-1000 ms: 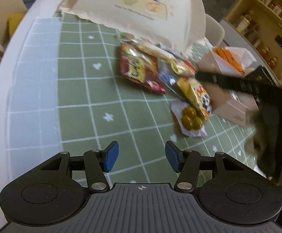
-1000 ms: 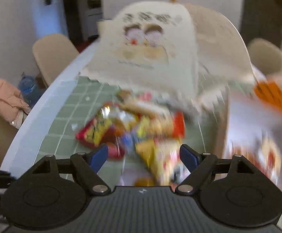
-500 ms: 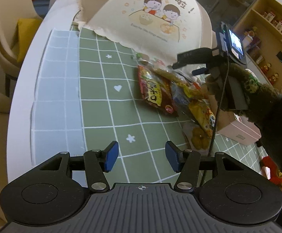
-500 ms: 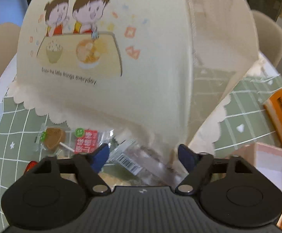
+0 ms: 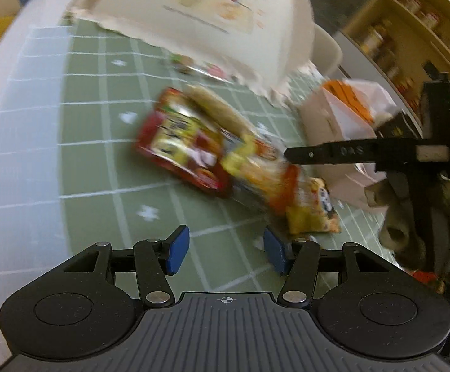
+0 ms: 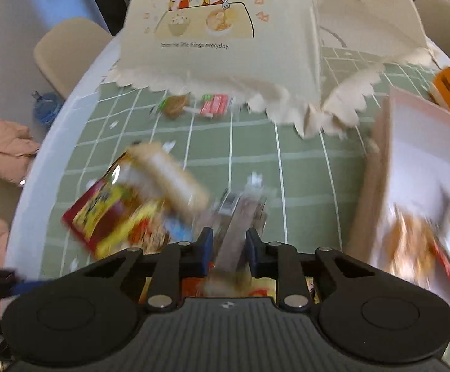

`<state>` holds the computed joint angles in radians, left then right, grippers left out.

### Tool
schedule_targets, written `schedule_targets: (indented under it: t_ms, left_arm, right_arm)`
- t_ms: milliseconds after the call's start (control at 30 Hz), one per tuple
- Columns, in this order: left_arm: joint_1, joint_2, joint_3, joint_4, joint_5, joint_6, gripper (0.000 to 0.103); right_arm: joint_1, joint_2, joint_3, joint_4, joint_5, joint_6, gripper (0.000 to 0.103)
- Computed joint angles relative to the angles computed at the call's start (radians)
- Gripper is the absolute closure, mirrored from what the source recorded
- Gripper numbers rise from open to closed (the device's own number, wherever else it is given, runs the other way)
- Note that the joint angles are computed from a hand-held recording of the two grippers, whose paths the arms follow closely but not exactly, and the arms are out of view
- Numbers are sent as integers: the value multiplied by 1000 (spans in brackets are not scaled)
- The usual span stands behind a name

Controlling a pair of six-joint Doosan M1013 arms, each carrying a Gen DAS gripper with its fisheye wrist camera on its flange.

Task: Organize snacks
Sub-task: 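Carry the packet into the pink box and open the right gripper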

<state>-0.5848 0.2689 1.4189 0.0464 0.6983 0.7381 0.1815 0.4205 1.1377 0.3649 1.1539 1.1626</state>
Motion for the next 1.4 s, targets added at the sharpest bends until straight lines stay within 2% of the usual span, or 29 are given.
schedule_targets:
  t_ms: [133, 233, 333, 467, 533, 600, 700, 733, 767, 833, 900, 933, 967, 1033, 1067, 1200, 1267, 1333, 1400]
  left_arm:
    - [-7, 0, 10, -141, -24, 108, 45]
    - [-31, -26, 65, -169, -89, 67, 45]
    - [-50, -54, 127, -267, -144, 65, 49]
    - [-96, -87, 183, -243, -188, 8, 50]
    - [-114, -92, 194, -258, -204, 32, 50]
    - [-139, -94, 205, -223, -230, 42, 51]
    - [-193, -93, 209, 57, -244, -75, 58]
    - [-208, -90, 202, 143, -220, -116, 63]
    - [-214, -84, 189, 176, -193, -139, 64]
    - [-210, -83, 169, 149, -165, -139, 64]
    - [-194, -89, 156, 128, -173, -133, 64]
    - [-186, -89, 140, 136, -154, -133, 64]
    - [-177, -83, 110, 154, -112, -135, 64]
    - [-156, -51, 33, 178, -1, -133, 63]
    - [-145, -30, -8, 191, 53, -131, 63]
    - [-116, 59, -155, 244, 239, -135, 63]
    - [-105, 105, -222, 236, 319, -103, 63]
    - [-104, 127, -252, 249, 357, -90, 63]
    - [-103, 131, -256, 244, 367, -70, 63]
  right_arm:
    - [-20, -70, 88, 32, -24, -61, 80]
    - [-27, -117, 156, 42, -71, -118, 80]
    - [-39, -153, 208, 64, -103, -137, 80]
    - [-48, -192, 267, 118, -147, -207, 80]
    - [-48, -213, 294, 126, -174, -234, 80]
    - [-52, -234, 321, 148, -196, -262, 80]
    - [-60, -261, 355, 179, -215, -300, 79]
    - [-60, -270, 366, 180, -228, -307, 79]
    - [-61, -280, 377, 177, -240, -312, 79]
    - [-64, -296, 397, 174, -270, -323, 78]
    - [-70, -319, 426, 187, -322, -352, 69]
    - [-73, -331, 444, 196, -358, -367, 59]
    - [-76, -343, 461, 207, -398, -376, 50]
    - [-82, -360, 489, 222, -464, -378, 43]
    - [-83, -364, 494, 217, -481, -369, 43]
    - [-83, -348, 479, 151, -465, -282, 43]
    - [-89, -333, 468, 163, -428, -242, 43]
    - [-93, -310, 447, 183, -361, -228, 43]
    - [-87, -294, 442, 173, -339, -202, 42]
